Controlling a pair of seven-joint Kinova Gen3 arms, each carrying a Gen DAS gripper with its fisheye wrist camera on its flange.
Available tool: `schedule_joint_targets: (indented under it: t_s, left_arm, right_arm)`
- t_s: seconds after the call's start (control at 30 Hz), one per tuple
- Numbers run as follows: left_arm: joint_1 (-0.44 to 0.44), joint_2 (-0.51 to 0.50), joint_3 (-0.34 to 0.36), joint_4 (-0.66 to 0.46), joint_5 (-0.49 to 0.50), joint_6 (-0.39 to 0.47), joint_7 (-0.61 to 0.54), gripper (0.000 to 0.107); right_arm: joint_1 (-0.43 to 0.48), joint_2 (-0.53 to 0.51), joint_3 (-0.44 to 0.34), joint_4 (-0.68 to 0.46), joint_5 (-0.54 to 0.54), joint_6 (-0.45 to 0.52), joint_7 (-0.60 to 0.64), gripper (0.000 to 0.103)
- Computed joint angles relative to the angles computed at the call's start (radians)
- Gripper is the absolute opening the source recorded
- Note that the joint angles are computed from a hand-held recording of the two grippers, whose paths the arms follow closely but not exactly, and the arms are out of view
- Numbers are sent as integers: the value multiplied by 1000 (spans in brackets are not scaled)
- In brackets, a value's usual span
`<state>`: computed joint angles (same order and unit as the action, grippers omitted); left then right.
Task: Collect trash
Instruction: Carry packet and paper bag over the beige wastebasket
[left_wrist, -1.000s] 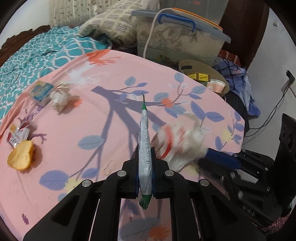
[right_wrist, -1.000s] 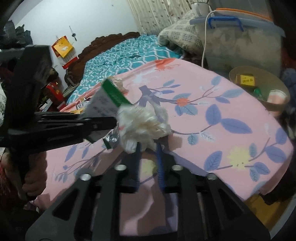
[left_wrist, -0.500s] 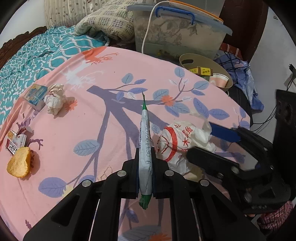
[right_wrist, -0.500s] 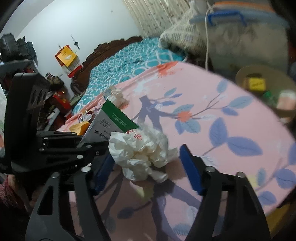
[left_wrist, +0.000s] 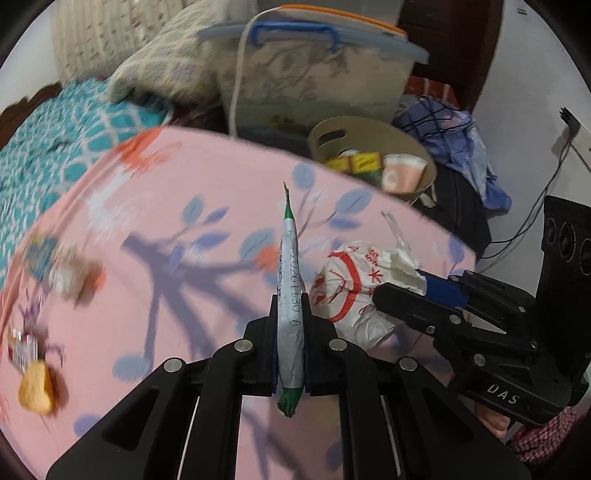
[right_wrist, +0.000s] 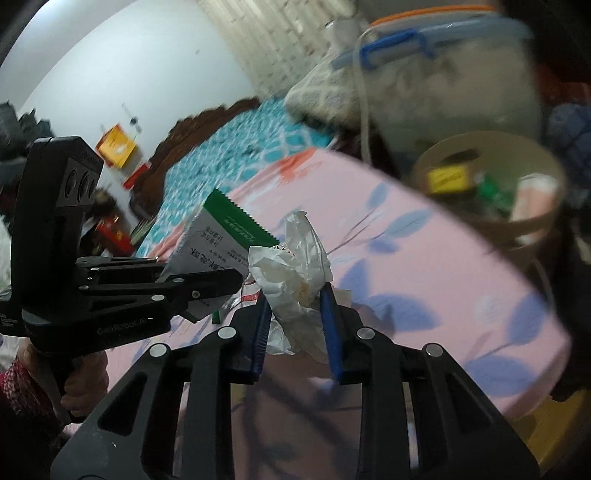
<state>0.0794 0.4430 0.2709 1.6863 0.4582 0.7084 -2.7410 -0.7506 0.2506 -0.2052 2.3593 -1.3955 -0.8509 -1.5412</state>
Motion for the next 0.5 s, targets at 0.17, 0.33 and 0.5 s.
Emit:
schedule_joint_targets:
  t_s: [0.17,0.33,0.5]
  left_arm:
    - [82,5,33,-47,-4,-8,20,8]
    - [204,63,37,-158,-53,13,108,8]
    - [335,170,22,-330,-141,80,238,8]
  right_arm:
    - [-9,-64,-11,79,-107,-93,-34,29]
    - [15,-117,-26,147,-196,-161,-61,29]
    - [89,-137,-7,196,-202,-151,-85,29]
